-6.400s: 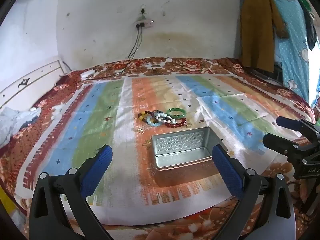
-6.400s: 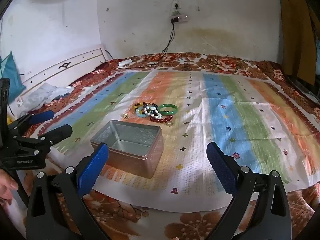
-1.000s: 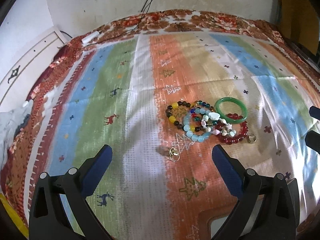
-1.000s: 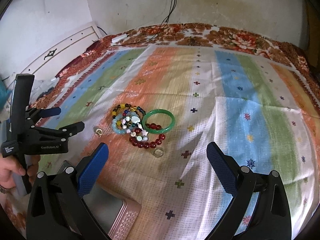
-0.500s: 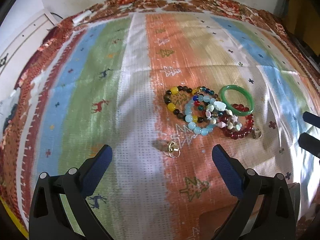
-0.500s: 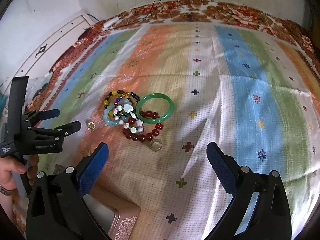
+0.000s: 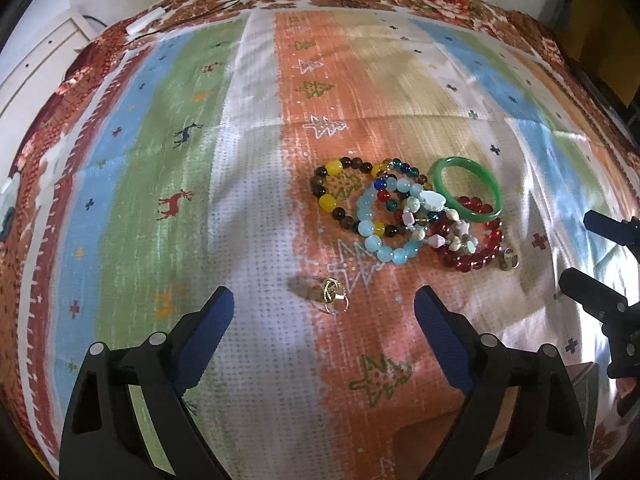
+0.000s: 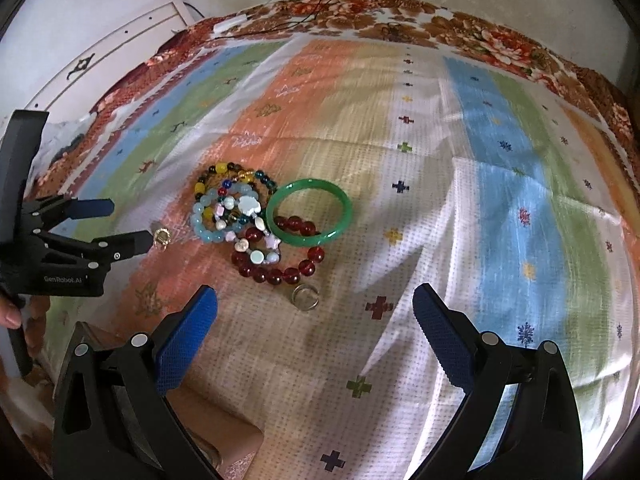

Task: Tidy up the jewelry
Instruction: 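Move both open tools forward toward the jewelry pile past the tin, then close the left tool on the small gold ring while the right tool closes on the silver ring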

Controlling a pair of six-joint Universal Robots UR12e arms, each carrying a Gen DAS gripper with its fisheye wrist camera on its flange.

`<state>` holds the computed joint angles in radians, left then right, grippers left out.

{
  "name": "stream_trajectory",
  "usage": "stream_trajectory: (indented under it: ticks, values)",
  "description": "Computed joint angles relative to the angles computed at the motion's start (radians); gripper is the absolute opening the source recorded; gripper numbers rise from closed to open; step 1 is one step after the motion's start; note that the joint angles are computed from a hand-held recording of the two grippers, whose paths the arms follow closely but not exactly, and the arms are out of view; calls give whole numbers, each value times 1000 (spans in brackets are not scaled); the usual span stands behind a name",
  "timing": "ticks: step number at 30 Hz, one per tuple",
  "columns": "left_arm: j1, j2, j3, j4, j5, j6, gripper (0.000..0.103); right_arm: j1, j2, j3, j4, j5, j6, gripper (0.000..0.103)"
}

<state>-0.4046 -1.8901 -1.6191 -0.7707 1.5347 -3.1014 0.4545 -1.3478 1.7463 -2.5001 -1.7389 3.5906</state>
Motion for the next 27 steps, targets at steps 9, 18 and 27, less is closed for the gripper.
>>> stream_trajectory:
  ticks: [9,18,27]
  values:
    - [11,-21,23,-43,-15,1,71,-9,25,-24,40,28,-8,92]
    - [24,-40,50,-131,-90,-28,60,-39,60,-60,142,145,10,80]
    - [18,-55,62,-142,-67,2,45,-42,83,-92,207,133,2,66]
